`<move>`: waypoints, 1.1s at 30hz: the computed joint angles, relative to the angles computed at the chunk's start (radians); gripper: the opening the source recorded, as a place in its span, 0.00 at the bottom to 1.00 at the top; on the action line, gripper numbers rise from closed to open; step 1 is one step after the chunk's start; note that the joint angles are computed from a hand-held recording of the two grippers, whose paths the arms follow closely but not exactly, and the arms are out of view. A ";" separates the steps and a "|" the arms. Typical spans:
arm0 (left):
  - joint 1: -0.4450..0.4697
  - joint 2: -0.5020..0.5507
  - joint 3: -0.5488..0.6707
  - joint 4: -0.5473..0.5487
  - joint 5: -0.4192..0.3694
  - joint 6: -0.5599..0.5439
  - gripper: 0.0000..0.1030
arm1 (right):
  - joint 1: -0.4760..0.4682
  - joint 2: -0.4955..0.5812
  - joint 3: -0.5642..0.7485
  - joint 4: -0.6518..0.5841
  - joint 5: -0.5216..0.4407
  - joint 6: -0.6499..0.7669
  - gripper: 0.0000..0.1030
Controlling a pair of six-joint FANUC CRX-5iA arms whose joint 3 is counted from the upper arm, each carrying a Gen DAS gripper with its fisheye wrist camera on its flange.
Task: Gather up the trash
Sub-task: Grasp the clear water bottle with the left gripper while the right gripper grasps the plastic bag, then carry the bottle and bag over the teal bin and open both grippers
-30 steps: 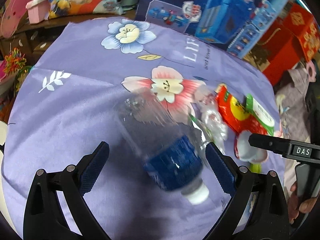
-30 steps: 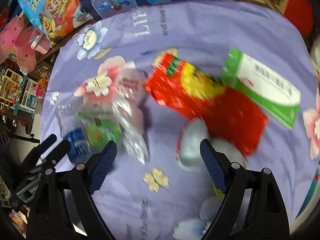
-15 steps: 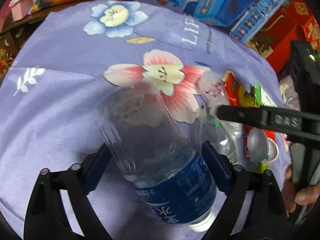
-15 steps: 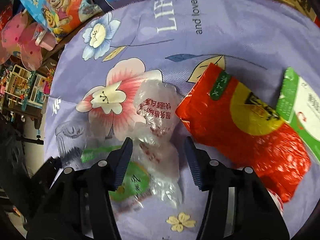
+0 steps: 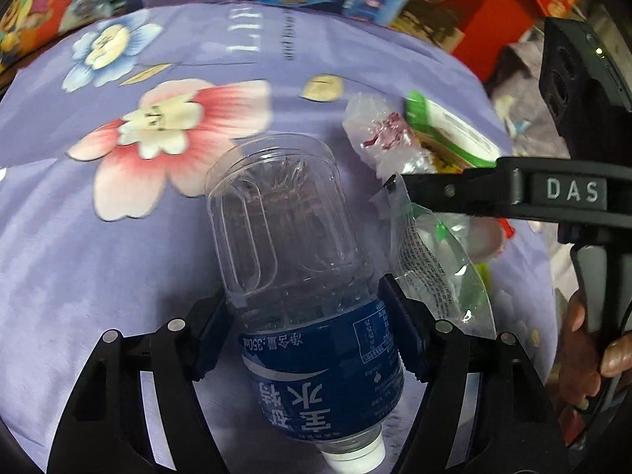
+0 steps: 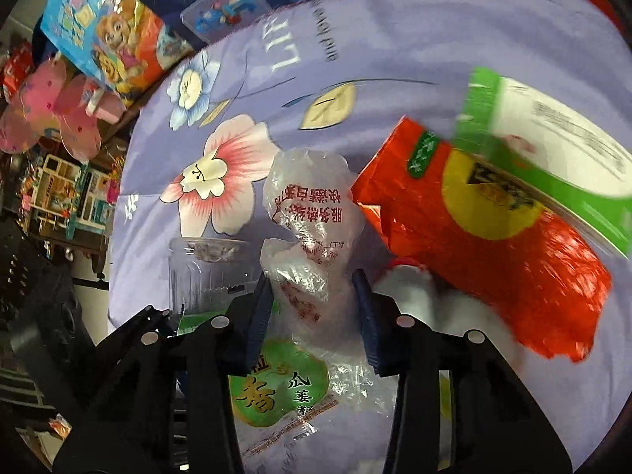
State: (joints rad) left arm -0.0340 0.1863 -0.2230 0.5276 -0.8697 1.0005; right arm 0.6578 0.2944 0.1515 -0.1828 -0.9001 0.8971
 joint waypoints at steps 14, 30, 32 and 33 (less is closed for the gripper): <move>-0.079 -0.154 -0.046 -0.038 0.030 0.056 0.70 | 0.056 -0.330 -0.329 0.190 0.152 -0.189 0.38; -0.177 -0.190 -0.027 -0.077 -0.002 0.076 0.66 | 0.074 -0.626 -0.627 0.320 0.181 -0.414 0.38; -0.200 -0.186 -0.022 -0.081 0.004 0.075 0.65 | 0.073 -0.659 -0.661 0.344 0.179 -0.451 0.38; -0.211 -0.186 -0.021 -0.084 0.010 0.074 0.65 | 0.071 -0.673 -0.674 0.349 0.178 -0.462 0.38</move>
